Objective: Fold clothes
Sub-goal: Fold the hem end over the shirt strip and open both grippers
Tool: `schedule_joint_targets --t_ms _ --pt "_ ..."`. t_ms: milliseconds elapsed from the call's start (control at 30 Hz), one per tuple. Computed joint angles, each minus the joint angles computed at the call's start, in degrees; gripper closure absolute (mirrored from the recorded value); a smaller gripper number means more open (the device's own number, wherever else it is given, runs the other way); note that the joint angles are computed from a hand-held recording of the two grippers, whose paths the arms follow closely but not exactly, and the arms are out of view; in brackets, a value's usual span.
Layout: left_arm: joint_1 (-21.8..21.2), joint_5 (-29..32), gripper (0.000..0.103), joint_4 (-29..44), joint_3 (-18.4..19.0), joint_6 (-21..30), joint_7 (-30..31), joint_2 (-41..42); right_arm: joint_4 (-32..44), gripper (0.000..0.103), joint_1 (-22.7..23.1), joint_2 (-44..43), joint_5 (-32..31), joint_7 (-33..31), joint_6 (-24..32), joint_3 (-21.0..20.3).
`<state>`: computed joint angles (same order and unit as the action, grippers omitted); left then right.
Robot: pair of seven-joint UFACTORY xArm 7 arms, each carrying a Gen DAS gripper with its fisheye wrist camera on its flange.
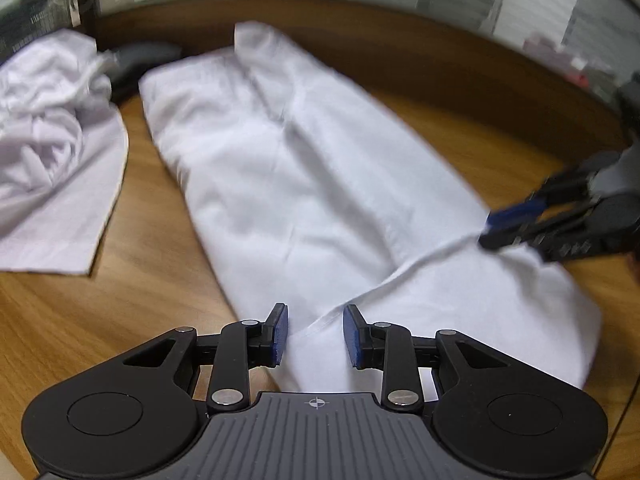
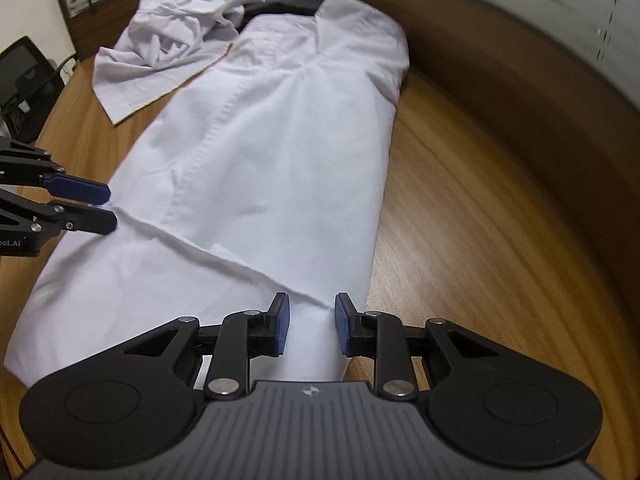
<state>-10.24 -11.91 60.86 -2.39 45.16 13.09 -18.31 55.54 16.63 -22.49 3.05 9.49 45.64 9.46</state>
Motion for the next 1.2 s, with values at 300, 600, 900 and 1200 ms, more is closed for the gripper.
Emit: schedule_joint_targets --t_ms 300,600,900,1200 --pt "-2.1 -1.7 0.055 -4.4 2.5 -0.8 9.8 -9.3 0.8 0.06 1.6 -5.4 -3.1 -9.2 2.6 -0.1" --pt "-7.0 -3.4 0.029 -10.8 4.8 5.9 26.6 -20.8 -5.6 0.044 9.8 -16.0 1.1 -26.0 5.9 1.5" --pt "-7.1 -7.7 0.033 -13.5 4.2 5.1 24.7 -22.8 -6.5 0.043 11.4 -15.8 3.9 -23.9 3.7 5.4" --pt "-7.3 -14.4 0.071 -8.2 3.8 3.2 13.9 -13.5 -3.5 0.061 3.9 -11.5 7.5 2.0 2.5 4.7"
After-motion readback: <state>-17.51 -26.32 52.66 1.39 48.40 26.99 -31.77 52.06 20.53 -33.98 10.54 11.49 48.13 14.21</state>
